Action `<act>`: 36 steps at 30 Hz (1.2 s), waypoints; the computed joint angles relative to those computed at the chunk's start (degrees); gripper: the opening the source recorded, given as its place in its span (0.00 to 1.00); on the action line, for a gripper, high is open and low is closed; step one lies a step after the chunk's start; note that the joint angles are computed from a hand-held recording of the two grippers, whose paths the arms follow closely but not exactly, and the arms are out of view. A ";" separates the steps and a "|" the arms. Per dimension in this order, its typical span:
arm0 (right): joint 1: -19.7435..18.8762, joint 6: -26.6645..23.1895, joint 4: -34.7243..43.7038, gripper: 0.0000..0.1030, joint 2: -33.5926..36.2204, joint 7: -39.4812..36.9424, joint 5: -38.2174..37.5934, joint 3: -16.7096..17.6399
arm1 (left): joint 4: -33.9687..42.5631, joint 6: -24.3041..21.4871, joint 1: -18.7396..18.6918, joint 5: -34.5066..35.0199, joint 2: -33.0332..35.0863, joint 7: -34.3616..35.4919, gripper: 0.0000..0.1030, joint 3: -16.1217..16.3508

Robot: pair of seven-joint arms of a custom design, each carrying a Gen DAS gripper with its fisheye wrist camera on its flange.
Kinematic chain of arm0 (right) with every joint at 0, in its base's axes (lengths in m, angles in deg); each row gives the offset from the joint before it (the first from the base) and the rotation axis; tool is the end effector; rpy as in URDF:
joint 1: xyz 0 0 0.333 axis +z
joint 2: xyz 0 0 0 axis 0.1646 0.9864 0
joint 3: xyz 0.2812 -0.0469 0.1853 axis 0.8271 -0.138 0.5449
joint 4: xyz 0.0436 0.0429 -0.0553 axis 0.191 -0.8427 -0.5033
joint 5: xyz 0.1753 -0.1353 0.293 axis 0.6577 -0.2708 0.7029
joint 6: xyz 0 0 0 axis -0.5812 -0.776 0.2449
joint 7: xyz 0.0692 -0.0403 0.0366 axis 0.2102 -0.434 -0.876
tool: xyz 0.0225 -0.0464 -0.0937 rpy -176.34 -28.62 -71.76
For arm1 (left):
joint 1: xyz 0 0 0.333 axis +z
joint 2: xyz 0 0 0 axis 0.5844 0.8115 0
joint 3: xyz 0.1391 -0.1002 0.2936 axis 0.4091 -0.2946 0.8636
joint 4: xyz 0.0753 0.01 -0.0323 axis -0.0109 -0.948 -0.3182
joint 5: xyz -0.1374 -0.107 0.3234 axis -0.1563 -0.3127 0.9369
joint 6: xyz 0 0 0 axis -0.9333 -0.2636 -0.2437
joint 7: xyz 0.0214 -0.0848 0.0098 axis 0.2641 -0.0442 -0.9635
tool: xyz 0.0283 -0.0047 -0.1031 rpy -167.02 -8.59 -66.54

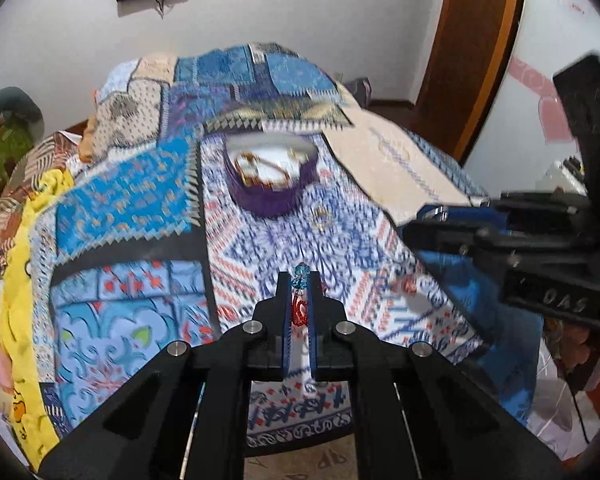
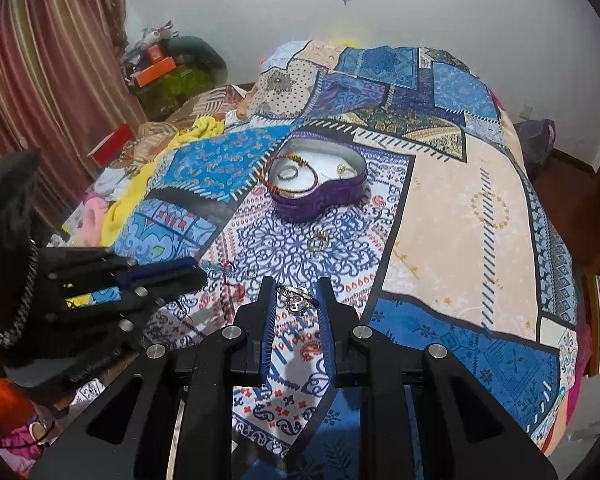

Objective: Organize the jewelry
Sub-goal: 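Carry the charm and earring over the purple tin with both tools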

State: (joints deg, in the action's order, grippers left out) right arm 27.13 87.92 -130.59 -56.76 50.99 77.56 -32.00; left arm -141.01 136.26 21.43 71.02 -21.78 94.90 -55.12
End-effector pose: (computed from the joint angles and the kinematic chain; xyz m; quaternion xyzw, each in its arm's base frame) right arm 0.5377 0.2141 0.5704 -0.7395 0.5695 -0.1380 0.3313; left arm 0.5445 -0.3065 0.5534 -0.5002 0.7890 -0.3225 0.1525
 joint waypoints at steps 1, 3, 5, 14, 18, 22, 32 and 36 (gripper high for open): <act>0.00 0.06 0.29 0.18 0.11 -0.01 -0.20 -0.01 | 0.27 0.25 -0.06 0.45 -0.03 -0.47 0.05 0.21; 0.07 0.33 0.88 0.18 0.29 -0.01 -0.66 0.01 | 1.00 0.57 -0.04 1.08 0.10 -1.16 0.05 0.47; 0.12 0.65 1.43 0.18 0.53 -0.09 -0.96 0.00 | 1.83 0.74 0.04 1.69 0.32 -1.76 0.05 0.68; 0.37 1.89 4.71 0.18 2.40 -1.02 -1.76 -0.14 | 5.24 3.02 0.61 3.39 1.74 -2.78 0.05 0.89; 0.35 2.32 6.34 0.18 3.48 -1.46 -1.49 -0.32 | 7.03 3.99 0.48 5.60 2.71 -4.15 0.05 1.43; 0.36 2.54 8.02 0.18 4.64 -1.42 -1.95 -0.61 | 9.47 4.14 0.67 6.71 4.40 -4.35 0.05 1.37; 0.13 1.73 14.30 0.18 9.70 -1.39 -2.98 -1.62 | 16.98 2.20 0.64 8.24 10.27 -4.05 0.05 1.31; -0.34 0.20 17.18 0.18 11.93 -2.28 -1.78 -1.62 | 21.20 0.44 0.80 7.81 13.50 -3.01 0.05 0.87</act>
State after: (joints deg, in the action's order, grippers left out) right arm 26.80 88.12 -113.42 -44.84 48.71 75.77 -33.62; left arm -119.82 136.70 22.23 78.83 -8.27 91.90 -54.25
